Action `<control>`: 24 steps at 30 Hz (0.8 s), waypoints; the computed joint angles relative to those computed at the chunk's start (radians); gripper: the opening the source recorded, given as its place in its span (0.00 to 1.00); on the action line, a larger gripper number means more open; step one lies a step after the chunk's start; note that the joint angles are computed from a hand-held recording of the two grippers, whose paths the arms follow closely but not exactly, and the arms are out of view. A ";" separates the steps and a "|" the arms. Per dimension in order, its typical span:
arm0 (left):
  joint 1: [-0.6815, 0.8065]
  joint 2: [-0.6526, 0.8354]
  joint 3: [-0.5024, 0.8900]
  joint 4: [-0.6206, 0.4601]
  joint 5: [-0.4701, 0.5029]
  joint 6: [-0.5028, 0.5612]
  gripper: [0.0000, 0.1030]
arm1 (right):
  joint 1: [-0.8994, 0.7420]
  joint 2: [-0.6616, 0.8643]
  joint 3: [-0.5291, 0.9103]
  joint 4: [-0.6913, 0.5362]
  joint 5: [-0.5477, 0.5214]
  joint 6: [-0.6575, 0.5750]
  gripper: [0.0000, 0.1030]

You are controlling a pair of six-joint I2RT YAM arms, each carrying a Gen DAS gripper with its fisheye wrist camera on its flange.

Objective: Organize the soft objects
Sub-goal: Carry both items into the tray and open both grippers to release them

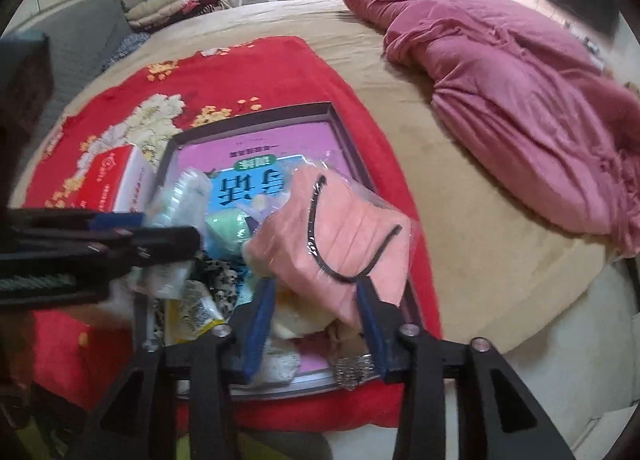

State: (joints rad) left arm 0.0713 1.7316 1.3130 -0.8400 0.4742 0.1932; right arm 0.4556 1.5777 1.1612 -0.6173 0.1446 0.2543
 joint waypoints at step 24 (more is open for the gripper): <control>0.072 -0.229 -0.141 -0.022 0.040 0.084 0.77 | 0.103 -0.378 -0.125 -0.122 0.041 0.206 0.73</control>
State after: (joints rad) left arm 0.1433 1.5024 1.1721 -0.8617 0.5144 0.2770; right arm 0.5586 1.2001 1.0361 -0.7396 0.1856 0.4602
